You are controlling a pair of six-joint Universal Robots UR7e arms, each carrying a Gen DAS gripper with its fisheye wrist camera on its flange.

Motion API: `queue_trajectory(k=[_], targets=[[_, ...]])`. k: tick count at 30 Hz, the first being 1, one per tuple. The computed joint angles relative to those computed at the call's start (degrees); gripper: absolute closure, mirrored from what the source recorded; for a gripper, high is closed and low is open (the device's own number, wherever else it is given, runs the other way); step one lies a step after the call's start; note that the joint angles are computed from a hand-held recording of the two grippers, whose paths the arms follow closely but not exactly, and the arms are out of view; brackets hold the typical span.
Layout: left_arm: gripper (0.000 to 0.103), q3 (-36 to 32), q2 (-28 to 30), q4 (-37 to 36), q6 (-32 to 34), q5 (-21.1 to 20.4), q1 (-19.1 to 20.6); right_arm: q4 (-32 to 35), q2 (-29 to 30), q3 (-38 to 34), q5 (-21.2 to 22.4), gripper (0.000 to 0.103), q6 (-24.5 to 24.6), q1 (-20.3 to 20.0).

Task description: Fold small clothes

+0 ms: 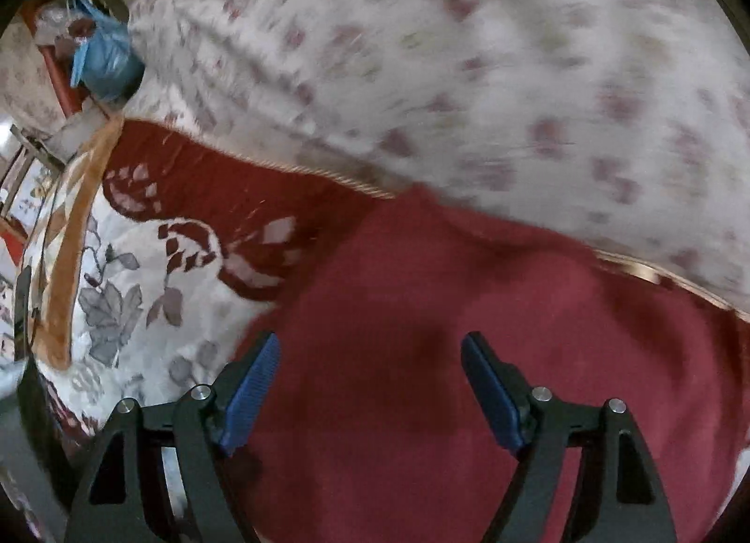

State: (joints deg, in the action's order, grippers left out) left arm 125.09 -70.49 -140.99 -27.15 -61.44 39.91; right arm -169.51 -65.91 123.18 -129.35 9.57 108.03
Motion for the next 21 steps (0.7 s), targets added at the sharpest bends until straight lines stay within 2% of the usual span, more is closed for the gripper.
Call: queue_trajectory(k=[1, 3, 5, 10, 11, 12, 13, 14, 15, 18, 21], targets=[[0.015, -0.1, 0.0, 0.0, 0.0, -0.3, 0.3, 1.9, 2.1, -2.4, 0.8, 0.019, -0.5, -0.2], [0.014, -0.5, 0.0, 0.1, 0.0, -1.2, 0.9, 5.9, 5.1, -6.7, 0.9, 0.011, -1.2, -0.7], [0.013, -0.7, 0.0, 0.0, 0.1, -1.3, 1.0, 8.6, 7.4, -8.7, -1.1, 0.010, -0.2, -1.4], [0.011, -1.1, 1.2, -1.2, 0.1, -0.6, 0.9, 5.1, 11.0, -10.1, -4.6, 0.010, -3.2, -2.2], [0.011, -1.2, 1.4, -1.7, 0.2, -0.5, 0.8, 3.8, 11.5, -9.9, -6.0, 0.023, -4.3, -1.9], [0.011, -1.2, 1.6, -2.5, 0.2, -0.5, 0.8, 2.3, 11.9, -9.6, -8.3, 0.047, -5.2, -1.4], [0.011, -1.3, 1.9, -3.2, 0.3, -0.8, 0.9, 0.5, 11.6, -8.9, -8.5, 0.052, -7.0, -1.4], [0.011, -1.5, 2.3, -4.4, 0.9, -1.0, 0.8, -1.1, 10.2, -7.6, -6.4, 0.069, -8.4, -1.6], [0.011, -1.5, 2.7, -5.7, 1.7, -1.2, 0.8, -1.8, 8.9, -6.7, -4.7, 0.080, -8.7, -1.8], [0.011, -1.5, 4.3, -11.0, 3.8, -1.7, 0.8, -5.0, 3.8, -2.9, 0.9, 0.085, -9.1, -2.3], [0.012, -1.6, 5.7, -13.1, 5.1, -4.8, 1.3, -6.0, -1.6, 0.3, 6.4, 0.087, -8.6, -3.0]])
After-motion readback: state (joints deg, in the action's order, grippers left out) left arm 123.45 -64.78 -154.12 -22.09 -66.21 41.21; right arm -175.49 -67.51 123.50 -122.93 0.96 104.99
